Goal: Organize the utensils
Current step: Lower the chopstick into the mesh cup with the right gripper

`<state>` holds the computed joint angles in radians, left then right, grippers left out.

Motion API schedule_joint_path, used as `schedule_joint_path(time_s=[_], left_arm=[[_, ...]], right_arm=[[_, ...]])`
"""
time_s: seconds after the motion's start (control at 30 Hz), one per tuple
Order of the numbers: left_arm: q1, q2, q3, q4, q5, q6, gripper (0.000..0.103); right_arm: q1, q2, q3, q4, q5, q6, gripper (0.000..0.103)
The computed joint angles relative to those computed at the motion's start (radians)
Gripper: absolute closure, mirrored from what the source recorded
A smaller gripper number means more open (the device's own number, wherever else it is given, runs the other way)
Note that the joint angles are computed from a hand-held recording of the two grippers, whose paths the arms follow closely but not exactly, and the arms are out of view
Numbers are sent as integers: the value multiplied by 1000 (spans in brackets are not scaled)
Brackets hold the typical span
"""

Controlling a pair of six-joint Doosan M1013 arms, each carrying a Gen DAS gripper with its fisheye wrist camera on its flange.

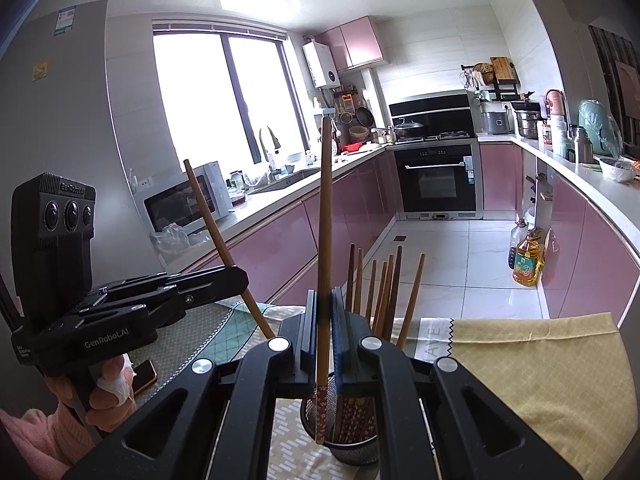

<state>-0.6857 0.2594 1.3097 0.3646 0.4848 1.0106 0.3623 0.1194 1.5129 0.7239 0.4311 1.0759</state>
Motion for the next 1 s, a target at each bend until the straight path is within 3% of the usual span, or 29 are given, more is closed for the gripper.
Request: schedule_joint_path(time_s=[0.47, 1.0], left_arm=[[7, 19, -28, -87, 37, 90, 95], [21, 47, -55, -183, 91, 180, 95]], right_arm=[[-3, 18, -15, -19, -9, 41, 97], [-5, 40, -29, -120, 71, 134, 97]])
